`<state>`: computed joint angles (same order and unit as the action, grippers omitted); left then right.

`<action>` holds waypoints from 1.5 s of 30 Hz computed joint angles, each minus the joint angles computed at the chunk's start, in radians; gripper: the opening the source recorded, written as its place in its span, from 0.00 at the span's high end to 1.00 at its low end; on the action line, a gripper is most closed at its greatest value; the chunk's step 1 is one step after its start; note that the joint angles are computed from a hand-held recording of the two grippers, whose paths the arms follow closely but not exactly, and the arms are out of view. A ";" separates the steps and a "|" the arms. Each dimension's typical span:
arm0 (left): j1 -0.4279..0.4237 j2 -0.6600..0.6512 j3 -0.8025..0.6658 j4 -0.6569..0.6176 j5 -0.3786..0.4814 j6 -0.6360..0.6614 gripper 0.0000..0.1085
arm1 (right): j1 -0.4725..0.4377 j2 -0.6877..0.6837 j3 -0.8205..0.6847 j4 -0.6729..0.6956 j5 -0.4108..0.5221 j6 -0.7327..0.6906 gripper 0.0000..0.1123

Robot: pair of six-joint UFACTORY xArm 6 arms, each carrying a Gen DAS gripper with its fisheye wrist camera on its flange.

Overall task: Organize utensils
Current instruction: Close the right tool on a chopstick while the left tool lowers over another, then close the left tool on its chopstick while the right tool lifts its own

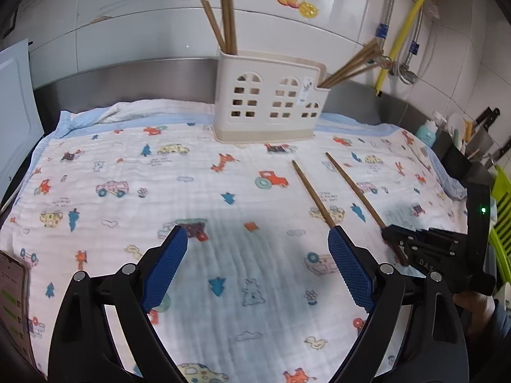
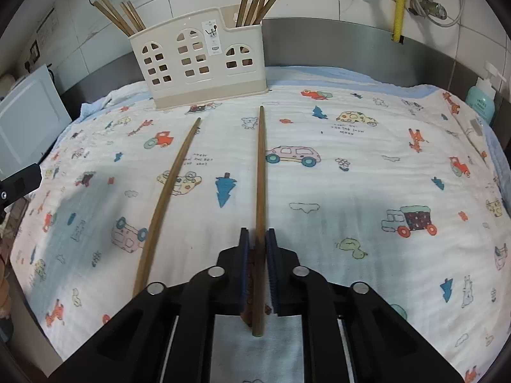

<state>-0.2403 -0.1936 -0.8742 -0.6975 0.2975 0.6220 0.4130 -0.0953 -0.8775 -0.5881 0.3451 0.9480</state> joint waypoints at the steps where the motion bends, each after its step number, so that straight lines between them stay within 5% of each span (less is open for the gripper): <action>1: -0.006 -0.001 0.004 0.005 0.001 -0.007 0.18 | 0.001 0.000 -0.001 -0.006 0.004 0.001 0.93; 9: -0.071 -0.012 0.055 0.140 -0.043 -0.194 0.18 | -0.014 -0.028 0.027 -0.011 -0.018 0.018 0.94; 17: -0.145 -0.015 0.123 0.543 -0.141 -0.617 0.26 | -0.038 -0.102 0.083 -0.023 -0.053 0.031 0.94; 24: -0.189 0.039 0.088 0.520 -0.112 -0.641 0.52 | -0.058 -0.135 0.124 0.001 -0.093 0.002 0.94; 29: -0.194 0.082 0.063 0.538 -0.106 -0.687 0.80 | -0.073 -0.142 0.140 0.021 -0.119 -0.014 0.94; 37: -0.211 0.101 0.057 0.548 -0.118 -0.705 0.83 | -0.084 -0.143 0.154 0.060 -0.146 -0.044 0.94; 40: -0.207 0.106 0.063 0.694 -0.131 -0.820 0.84 | -0.083 -0.136 0.151 0.060 -0.145 -0.046 0.94; 45: -0.197 0.108 0.052 0.700 -0.110 -0.843 0.92 | -0.080 -0.137 0.153 0.052 -0.140 -0.039 0.94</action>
<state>-0.4369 -0.0855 -0.8225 0.0021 0.1874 -0.2210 0.3325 -0.2325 -0.7246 -0.5366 0.2047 0.9093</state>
